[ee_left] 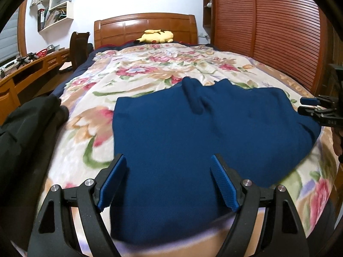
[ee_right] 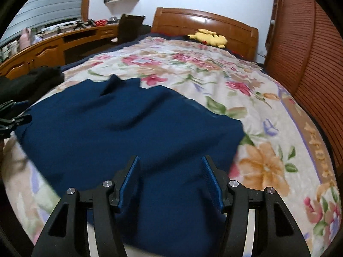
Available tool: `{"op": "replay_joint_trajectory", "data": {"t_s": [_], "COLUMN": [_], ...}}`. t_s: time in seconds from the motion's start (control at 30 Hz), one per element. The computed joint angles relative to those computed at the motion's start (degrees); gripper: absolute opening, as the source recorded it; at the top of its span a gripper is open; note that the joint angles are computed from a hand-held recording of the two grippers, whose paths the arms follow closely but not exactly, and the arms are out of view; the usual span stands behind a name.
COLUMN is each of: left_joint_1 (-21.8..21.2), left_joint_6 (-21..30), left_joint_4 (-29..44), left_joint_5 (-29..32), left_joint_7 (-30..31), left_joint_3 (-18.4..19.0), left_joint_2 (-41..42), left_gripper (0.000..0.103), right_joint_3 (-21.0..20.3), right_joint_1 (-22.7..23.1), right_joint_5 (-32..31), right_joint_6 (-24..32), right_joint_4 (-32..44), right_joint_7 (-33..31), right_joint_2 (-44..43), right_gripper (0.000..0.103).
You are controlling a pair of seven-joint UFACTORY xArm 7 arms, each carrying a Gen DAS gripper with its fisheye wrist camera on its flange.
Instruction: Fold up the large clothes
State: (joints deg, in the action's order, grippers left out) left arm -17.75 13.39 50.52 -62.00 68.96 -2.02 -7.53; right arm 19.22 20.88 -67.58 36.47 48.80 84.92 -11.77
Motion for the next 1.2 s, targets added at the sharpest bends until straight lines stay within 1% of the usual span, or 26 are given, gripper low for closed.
{"op": "replay_joint_trajectory", "data": {"t_s": [0.07, 0.2, 0.37, 0.5, 0.57, 0.63, 0.77, 0.9, 1.03, 1.17, 1.2], "left_joint_1": [0.35, 0.95, 1.67, 1.85, 1.95, 2.11, 2.28, 2.39, 2.39, 2.34, 2.32], "left_joint_6": [0.1, 1.24, 2.39, 2.52, 2.82, 3.21, 3.77, 3.76, 3.84, 3.37, 3.23], "left_joint_4": [-0.9, -1.85, -2.34, -2.59, -2.81, -2.83, -2.73, -2.94, -3.52, -4.61, -4.9], "left_joint_5": [0.18, 0.46, 0.94, 1.23, 1.5, 2.08, 2.3, 2.22, 1.41, 0.7, 0.7], "left_joint_7": [-0.35, -1.14, -2.07, -2.27, -2.1, -2.39, -2.23, -2.1, -1.81, -1.52, -1.64], "left_joint_3": [0.31, 1.11, 1.38, 1.2, 1.31, 1.35, 1.39, 1.38, 1.57, 1.85, 1.9], "left_joint_2": [-0.46, -0.96, -0.69, -0.87, -1.03, -0.94, -0.78, -0.95, -1.39, -2.13, -2.36], "left_gripper": [0.081, 0.081, 0.081, 0.081, 0.081, 0.081, 0.081, 0.081, 0.081, 0.081, 0.081], "right_joint_3": [0.5, 0.68, -0.99, -1.59, -2.5, -2.91, -4.4, -5.78, -7.15, -6.75, -6.61], "right_joint_1": [0.51, 0.93, 2.06, 4.31, 4.65, 5.18, 6.04, 6.94, 5.93, 6.43, 6.79], "right_joint_5": [-0.31, -4.21, -8.55, -8.37, -8.25, -8.8, -8.93, -9.88, -11.46, -13.05, -14.06], "right_joint_6": [-0.92, -1.86, -4.68, -2.45, -3.23, -2.25, -2.6, -2.66, -7.19, -5.12, -4.47], "right_joint_4": [-0.13, 0.93, 3.75, 4.86, 5.38, 5.74, 6.97, 7.3, 6.48, 7.31, 7.14], "right_joint_7": [0.39, 3.53, 6.98, 5.74, 5.14, 4.68, 4.13, 5.57, 8.44, 9.53, 10.75], "right_joint_2": [0.28, 2.03, 5.97, 7.77, 8.56, 9.72, 12.91, 14.02, 13.47, 14.34, 14.58], "right_gripper": [0.061, 0.061, 0.061, 0.061, 0.061, 0.061, 0.061, 0.061, 0.061, 0.061, 0.061]}}
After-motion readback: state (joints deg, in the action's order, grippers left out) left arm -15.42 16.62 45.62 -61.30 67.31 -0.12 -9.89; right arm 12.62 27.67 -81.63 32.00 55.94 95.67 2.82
